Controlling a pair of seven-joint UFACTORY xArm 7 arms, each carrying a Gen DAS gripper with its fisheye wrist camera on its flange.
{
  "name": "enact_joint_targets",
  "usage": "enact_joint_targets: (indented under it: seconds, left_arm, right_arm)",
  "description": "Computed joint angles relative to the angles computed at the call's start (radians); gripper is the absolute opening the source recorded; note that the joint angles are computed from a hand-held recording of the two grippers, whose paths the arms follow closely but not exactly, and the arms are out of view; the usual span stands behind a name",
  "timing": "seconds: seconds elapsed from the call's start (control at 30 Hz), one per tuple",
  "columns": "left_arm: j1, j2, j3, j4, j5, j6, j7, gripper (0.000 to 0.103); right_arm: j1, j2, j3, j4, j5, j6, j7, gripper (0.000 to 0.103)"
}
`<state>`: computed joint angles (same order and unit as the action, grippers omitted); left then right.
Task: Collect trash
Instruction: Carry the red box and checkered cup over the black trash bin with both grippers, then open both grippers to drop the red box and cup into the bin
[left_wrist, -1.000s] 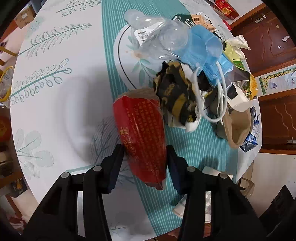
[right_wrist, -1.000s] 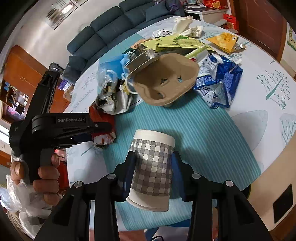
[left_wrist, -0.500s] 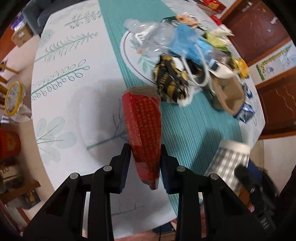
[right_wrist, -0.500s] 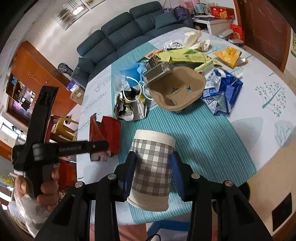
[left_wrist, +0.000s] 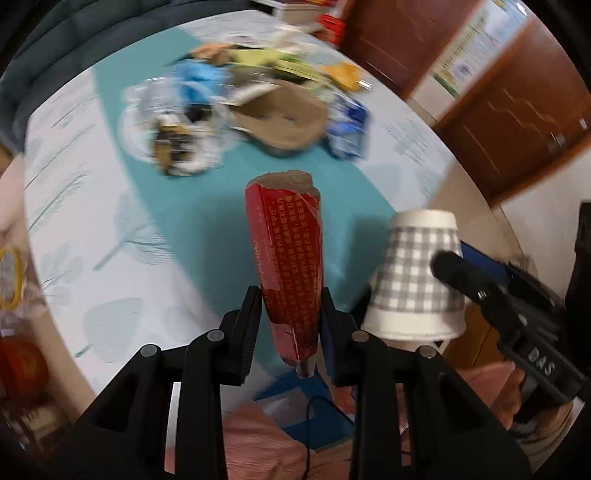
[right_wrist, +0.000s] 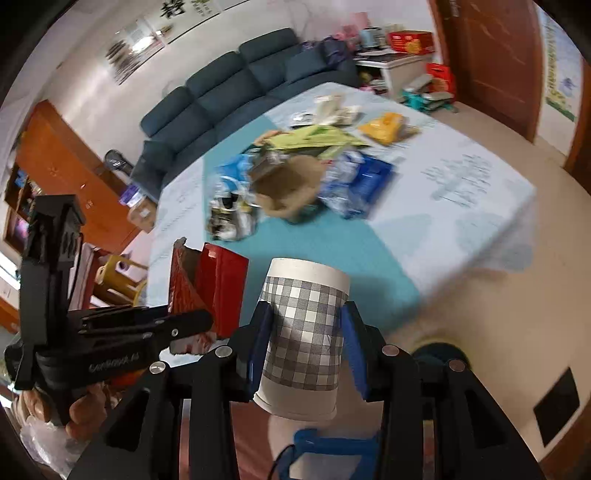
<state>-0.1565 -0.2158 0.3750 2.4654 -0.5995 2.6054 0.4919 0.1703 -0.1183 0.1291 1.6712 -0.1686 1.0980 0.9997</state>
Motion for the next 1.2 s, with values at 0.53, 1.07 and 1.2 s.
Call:
enact_joint_targets:
  seconds: [0.53, 1.07, 1.2]
  left_arm:
    - [-0.117, -0.68, -0.511, -0.833, 0.113, -0.179, -0.006, 0.027]
    - [-0.205, -0.958, -0.801, -1.448, 0.049, -0.491, -0.103, 0.028]
    - [-0.231, -0.93, -0.833, -1.48, 0.035, -0.547, -0.153, 0.031]
  right_arm:
    - [-0.13, -0.592, -0.074, -0.871, 0.208, -0.018, 0.122, 0.038]
    - [-0.237, -0.621, -0.212, -1.328, 0.404, -0.271, -0.039, 0.041]
    - [-0.225, -0.594, -0.238, -1.372, 0.482, -0.349, -0.078, 0.043]
